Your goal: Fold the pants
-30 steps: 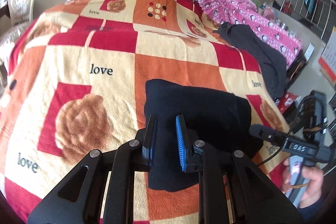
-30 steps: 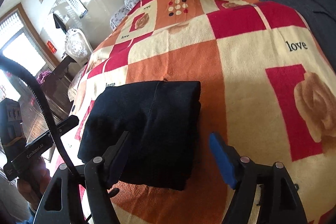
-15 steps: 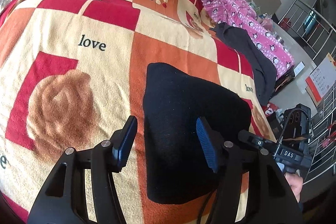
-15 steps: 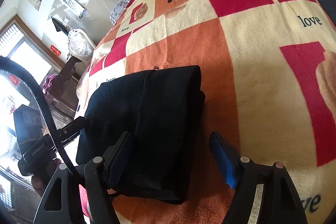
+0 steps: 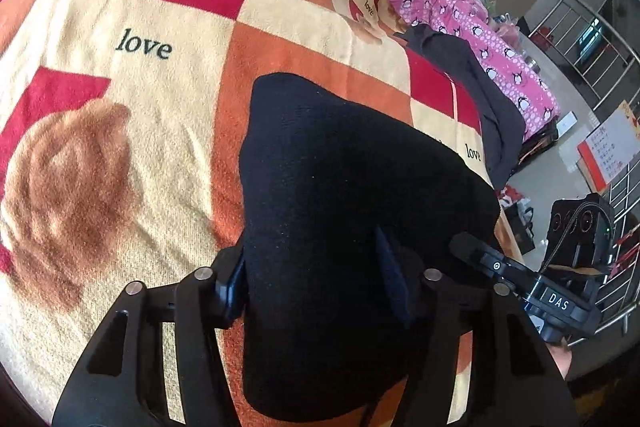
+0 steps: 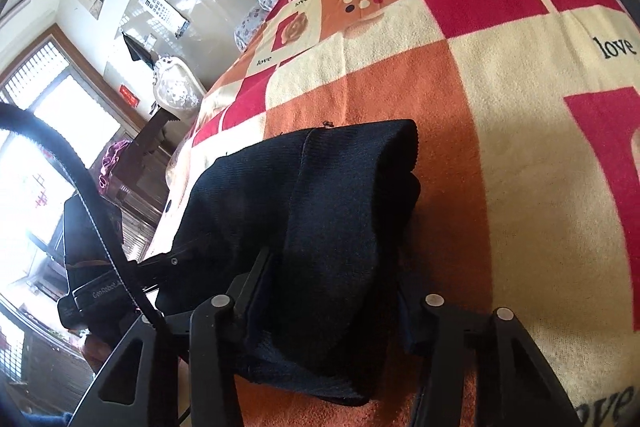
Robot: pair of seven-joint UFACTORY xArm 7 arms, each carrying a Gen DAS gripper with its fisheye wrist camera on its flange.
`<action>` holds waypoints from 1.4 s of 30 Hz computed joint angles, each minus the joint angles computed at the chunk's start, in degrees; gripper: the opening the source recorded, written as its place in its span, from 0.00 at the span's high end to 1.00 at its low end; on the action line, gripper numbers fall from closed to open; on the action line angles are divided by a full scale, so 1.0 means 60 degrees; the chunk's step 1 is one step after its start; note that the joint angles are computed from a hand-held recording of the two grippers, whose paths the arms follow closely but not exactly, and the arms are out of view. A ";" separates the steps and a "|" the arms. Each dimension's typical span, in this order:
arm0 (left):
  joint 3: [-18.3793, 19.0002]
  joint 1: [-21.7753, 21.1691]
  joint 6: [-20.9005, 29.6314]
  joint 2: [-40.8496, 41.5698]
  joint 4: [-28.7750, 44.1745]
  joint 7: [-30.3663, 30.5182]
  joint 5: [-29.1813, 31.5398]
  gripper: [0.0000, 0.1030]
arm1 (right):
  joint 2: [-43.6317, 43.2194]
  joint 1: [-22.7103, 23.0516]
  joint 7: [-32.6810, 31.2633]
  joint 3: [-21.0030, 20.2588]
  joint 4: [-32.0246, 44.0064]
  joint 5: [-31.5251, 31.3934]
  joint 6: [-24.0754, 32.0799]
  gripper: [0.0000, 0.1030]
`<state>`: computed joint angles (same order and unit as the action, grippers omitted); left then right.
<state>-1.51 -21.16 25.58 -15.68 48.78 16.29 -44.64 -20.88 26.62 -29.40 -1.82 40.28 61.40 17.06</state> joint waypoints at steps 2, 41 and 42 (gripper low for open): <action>0.0034 -0.0002 0.0109 -0.0107 0.0115 0.0006 0.0014 0.58 | -0.0084 -0.0048 0.0006 0.0138 0.0032 -0.0291 -0.0104 0.62; -0.0994 0.1183 -0.0913 0.2200 0.2365 -0.5093 0.7105 0.42 | 0.2490 -0.2592 0.2804 0.1279 0.2658 -0.4109 0.0087 0.45; -0.1026 0.1211 -0.0965 0.2060 0.2253 -0.5447 0.7539 0.42 | 0.2324 -0.2575 0.3262 0.1297 0.2499 -0.4669 0.0012 0.45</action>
<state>-7.67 -13.90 19.80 -3.31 62.29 -16.39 0.59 -6.94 11.16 -9.83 5.97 55.28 33.39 17.13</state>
